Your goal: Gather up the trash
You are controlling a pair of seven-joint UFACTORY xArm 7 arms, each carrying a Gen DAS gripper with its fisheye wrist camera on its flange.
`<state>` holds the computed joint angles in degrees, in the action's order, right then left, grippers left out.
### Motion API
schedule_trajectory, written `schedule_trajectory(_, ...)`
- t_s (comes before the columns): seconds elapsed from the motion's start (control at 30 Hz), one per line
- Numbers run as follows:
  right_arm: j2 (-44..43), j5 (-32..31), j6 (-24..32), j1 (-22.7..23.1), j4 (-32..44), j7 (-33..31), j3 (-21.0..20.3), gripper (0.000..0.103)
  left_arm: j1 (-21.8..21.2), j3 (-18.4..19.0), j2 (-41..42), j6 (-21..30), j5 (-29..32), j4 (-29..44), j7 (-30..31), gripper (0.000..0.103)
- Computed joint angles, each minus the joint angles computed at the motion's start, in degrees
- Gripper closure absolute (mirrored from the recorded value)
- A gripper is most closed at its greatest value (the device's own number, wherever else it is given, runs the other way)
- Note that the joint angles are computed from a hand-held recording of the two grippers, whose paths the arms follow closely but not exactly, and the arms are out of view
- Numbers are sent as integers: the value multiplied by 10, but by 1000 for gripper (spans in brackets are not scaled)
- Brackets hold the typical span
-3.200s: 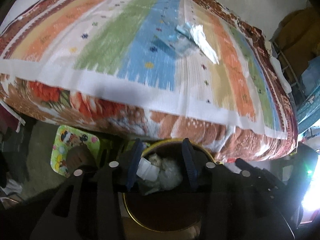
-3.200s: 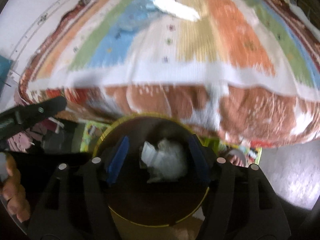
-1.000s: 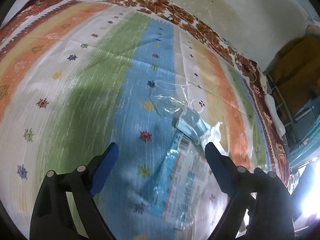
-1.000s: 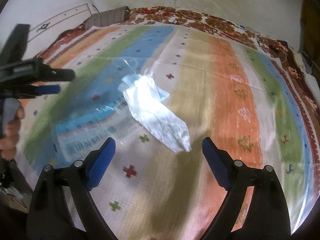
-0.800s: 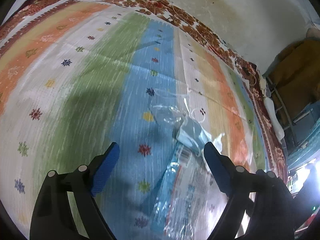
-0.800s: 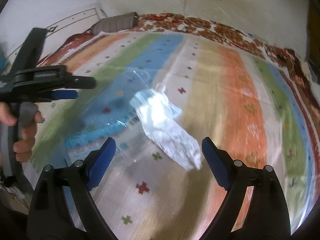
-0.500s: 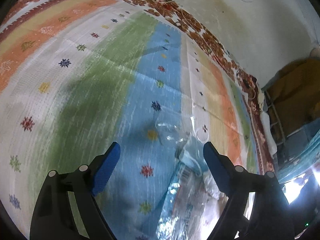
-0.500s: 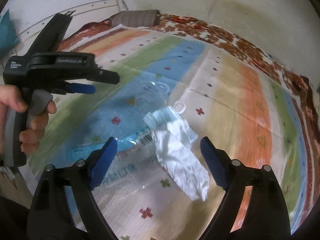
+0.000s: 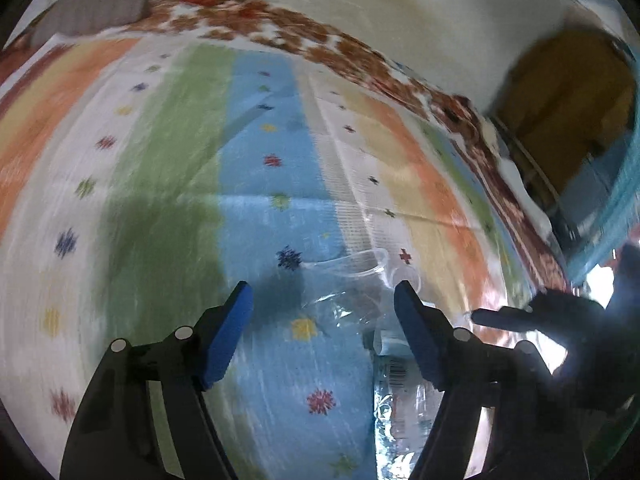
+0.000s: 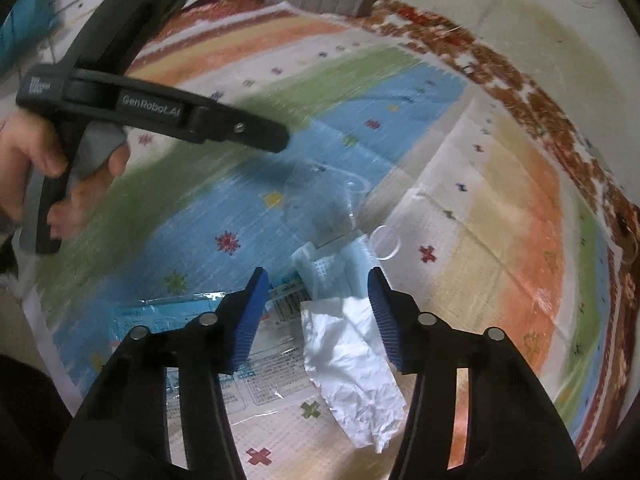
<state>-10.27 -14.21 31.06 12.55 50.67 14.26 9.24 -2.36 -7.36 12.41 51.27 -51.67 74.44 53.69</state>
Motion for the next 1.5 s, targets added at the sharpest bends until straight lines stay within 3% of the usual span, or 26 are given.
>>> schedule_trajectory(0.2, 38, 39, 16, 1, 32, -24, -15, 68, -10, -10, 29, 0, 45, 39, 37, 32)
schedule_trajectory(0.33, 49, 64, 16, 1, 33, -41, -20, 78, -4, -19, 39, 9, 33, 56, 65, 32)
schedule_trajectory(0.53, 41, 87, -4, -1, 9, -50, -24, 90, -19, -27, 51, 13, 63, 71, 74, 36)
schedule_trajectory(0.63, 38, 79, -11, -7, 0, -37, -25, 94, -25, -28, 58, 15, 79, 71, 62, 50)
schedule_trajectory(0.67, 35, 79, -14, -8, -4, -36, -26, 94, -26, -28, 59, 14, 83, 69, 60, 60)
schedule_trajectory(0.73, 26, 106, -26, -7, -18, -50, -32, 94, -26, -29, 59, 16, 87, 64, 52, 72)
schedule_trajectory(0.8, 22, 130, -32, -9, -23, -60, -38, 94, -20, -31, 52, 22, 76, 53, 60, 94)
schedule_trajectory(0.83, 18, 157, -37, -7, -27, -70, -44, 94, -20, -30, 49, 18, 74, 48, 60, 97)
schedule_trajectory(1.03, 2, 190, -56, -24, -36, -36, -47, 95, -10, -22, 12, -11, 21, -2, 61, 97)
schedule_trajectory(1.2, -6, 109, -76, -53, -32, 62, -25, 95, 1, -7, -11, -26, -44, -41, 74, 97)
schedule_trajectory(1.4, -11, 65, -50, -46, -12, 95, -13, 95, 2, 5, -35, -36, -87, -84, 95, 97)
schedule_trajectory(1.5, -28, 41, -45, -46, -18, 120, -7, 95, -1, 13, -43, -48, -88, -96, 76, 97)
